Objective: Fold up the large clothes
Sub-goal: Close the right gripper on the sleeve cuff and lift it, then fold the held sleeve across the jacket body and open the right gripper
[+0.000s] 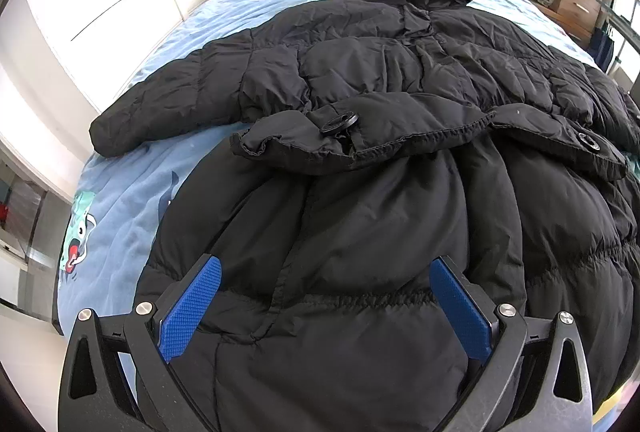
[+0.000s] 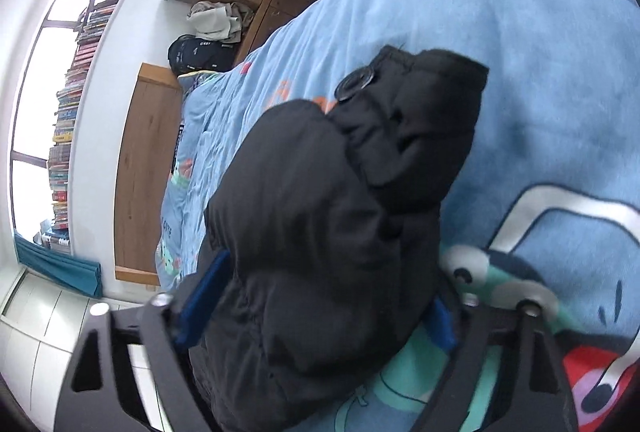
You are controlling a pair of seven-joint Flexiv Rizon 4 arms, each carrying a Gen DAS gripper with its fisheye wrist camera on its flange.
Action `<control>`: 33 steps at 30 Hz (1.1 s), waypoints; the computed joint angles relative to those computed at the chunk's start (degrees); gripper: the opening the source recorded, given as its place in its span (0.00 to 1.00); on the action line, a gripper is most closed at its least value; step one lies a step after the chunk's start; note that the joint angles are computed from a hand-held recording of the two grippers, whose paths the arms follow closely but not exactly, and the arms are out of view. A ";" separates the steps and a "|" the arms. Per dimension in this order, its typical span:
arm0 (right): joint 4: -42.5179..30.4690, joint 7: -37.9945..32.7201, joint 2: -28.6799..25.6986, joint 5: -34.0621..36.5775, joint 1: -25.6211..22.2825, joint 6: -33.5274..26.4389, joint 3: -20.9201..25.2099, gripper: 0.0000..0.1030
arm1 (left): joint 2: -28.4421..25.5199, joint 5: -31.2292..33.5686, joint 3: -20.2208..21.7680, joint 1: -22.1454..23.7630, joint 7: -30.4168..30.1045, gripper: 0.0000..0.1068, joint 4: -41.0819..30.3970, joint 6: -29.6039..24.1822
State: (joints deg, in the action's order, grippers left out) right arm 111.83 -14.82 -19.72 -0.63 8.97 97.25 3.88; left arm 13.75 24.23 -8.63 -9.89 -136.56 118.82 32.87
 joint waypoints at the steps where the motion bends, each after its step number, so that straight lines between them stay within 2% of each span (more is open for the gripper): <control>1: -0.08 -0.40 -0.09 0.36 -1.29 0.32 1.08 0.56 | 0.03 0.01 0.02 0.01 0.04 0.96 0.05 0.06; 2: 0.10 -0.51 -0.10 0.79 -1.86 0.97 1.61 0.41 | 0.05 -0.07 0.05 0.01 0.08 0.96 0.09 0.11; 4: -0.01 -0.85 -0.27 1.20 -2.65 2.08 2.46 0.29 | 0.39 -0.32 0.26 0.01 0.16 0.96 0.44 0.37; 5: -0.05 -0.98 0.07 0.77 -1.62 2.02 1.28 0.24 | 0.64 -0.41 0.35 0.07 0.15 0.96 0.64 0.50; 8: -0.91 -1.91 0.98 -1.19 1.37 1.73 -1.73 0.18 | 1.69 -0.64 0.62 0.40 -0.09 0.96 1.45 1.09; 14: -6.85 -7.20 1.97 -5.91 1.59 -1.09 0.22 0.17 | 4.86 -1.43 1.29 1.87 -1.46 0.96 4.13 3.92; 22: -20.91 -18.07 -1.03 -7.54 2.31 -8.78 9.05 0.17 | 11.04 -3.21 2.20 4.67 -1.67 0.96 9.26 6.35; 28: -33.53 -30.45 -7.02 -6.38 6.93 -16.85 16.49 0.17 | 16.67 -4.72 3.05 7.31 -0.72 0.96 13.14 6.33; 33: -38.98 -38.66 -10.31 -6.39 12.89 -25.44 18.64 0.17 | 20.80 -6.05 3.81 9.38 0.52 0.96 16.01 5.96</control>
State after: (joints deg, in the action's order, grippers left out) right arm 72.85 -53.48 -30.02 -7.02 21.87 71.81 22.52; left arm 34.55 18.18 -4.82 -0.51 -136.04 134.83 38.83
